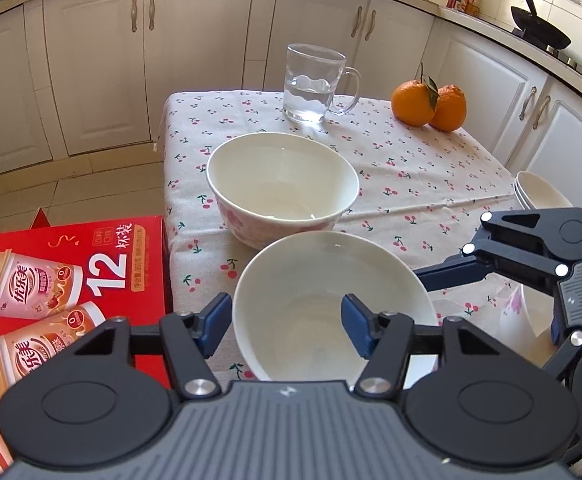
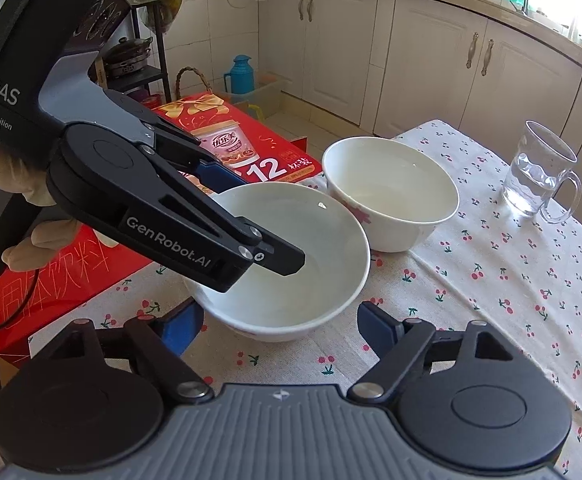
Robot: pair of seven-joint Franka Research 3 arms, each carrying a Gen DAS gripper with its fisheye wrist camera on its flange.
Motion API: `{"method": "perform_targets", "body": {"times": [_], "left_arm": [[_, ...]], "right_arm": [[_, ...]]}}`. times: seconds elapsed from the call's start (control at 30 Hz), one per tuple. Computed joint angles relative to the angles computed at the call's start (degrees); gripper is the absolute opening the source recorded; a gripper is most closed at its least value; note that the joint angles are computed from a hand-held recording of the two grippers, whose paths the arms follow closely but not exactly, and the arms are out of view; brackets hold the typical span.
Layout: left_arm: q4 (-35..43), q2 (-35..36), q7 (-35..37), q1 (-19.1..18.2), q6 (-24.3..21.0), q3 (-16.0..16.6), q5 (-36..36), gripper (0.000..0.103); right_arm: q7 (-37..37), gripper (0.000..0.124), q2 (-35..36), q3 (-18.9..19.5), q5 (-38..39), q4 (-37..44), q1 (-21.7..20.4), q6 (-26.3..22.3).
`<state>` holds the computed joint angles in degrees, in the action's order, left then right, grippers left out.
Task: Organize plates and bowls
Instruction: 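Move the left tool to another white bowl and grasp its rim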
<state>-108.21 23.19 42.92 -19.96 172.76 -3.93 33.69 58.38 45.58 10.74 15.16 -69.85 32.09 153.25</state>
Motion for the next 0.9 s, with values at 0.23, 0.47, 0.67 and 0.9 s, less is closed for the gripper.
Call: {"method": "perform_targets", "body": {"times": [0.23,0.47,0.67,0.9], "left_arm": [[0.2,0.2,3.6,1.6,-0.1,-2.1,-2.8,0.056],[-0.1,-0.1,5.8,1.9,-0.6,-2.8,-4.5,0.055],[-0.8,-1.3,4.0,0.0,-0.5,-1.5,-3.3,0.055],[-1.7,-3.2,0.7,-2.3,-0.2,-0.7,0.3,0.055]], "right_arm": [[-2.7,0.083,0.0,1.3,1.4,-0.2,-1.0,-0.1],[-3.2,0.082,-0.5,1.1,1.8,-0.9,-0.8,0.4],[-2.9,0.082,-2.3,1.2,2.4,-3.0,-1.1,0.5],[-4.5,0.082,-7.7,2.3,4.3,-10.5,-2.8,3.0]]}}
